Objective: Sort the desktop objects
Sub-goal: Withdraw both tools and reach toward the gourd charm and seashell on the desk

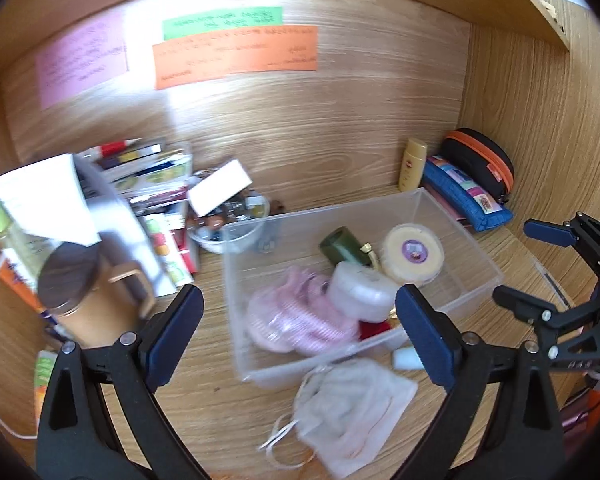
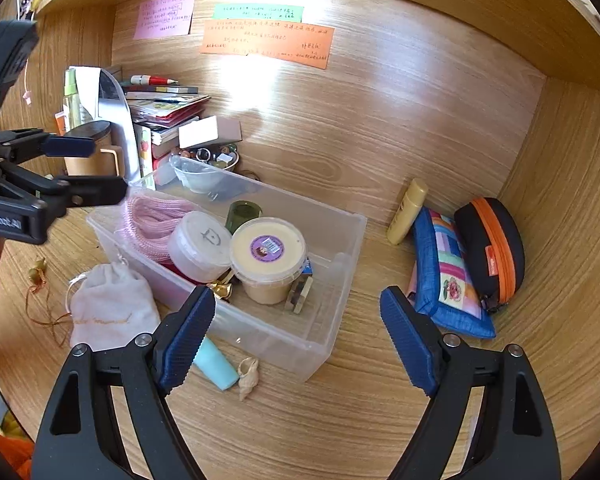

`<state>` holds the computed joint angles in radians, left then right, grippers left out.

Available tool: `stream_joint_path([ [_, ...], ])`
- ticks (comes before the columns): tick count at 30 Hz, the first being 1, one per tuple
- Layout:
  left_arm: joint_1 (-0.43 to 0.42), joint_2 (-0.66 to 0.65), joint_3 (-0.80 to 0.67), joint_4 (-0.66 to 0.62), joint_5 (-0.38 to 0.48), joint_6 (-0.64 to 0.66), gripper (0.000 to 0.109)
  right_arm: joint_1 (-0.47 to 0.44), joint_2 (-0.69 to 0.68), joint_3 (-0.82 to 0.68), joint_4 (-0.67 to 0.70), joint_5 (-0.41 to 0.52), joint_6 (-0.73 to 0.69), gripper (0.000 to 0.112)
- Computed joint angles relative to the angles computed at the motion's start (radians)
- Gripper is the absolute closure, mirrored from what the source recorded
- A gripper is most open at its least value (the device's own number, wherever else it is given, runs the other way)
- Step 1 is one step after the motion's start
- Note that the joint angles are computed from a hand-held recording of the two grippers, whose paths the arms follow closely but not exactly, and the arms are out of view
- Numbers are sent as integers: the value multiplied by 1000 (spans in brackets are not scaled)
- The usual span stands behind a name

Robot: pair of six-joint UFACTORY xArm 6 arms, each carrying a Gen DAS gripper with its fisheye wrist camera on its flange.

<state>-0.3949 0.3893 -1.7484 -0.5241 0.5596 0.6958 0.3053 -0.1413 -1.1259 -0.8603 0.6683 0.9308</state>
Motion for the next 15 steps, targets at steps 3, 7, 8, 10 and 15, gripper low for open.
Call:
stream_joint_path([
  [3, 18, -33, 55, 13, -29, 4, 10, 5, -6, 18, 21, -10, 6, 30],
  [7, 46, -69, 130, 60, -60, -19, 10, 9, 0, 31, 57, -16, 5, 30],
  [8, 53, -74, 142, 68, -61, -25, 10, 10, 2, 35, 66, -18, 4, 30],
  [10, 68, -83, 167, 74, -60, -31, 10, 12, 8, 41, 77, -24, 8, 30],
  [15, 96, -103, 229, 105, -63, -64, 10, 21, 32, 42, 92, -23, 12, 30],
])
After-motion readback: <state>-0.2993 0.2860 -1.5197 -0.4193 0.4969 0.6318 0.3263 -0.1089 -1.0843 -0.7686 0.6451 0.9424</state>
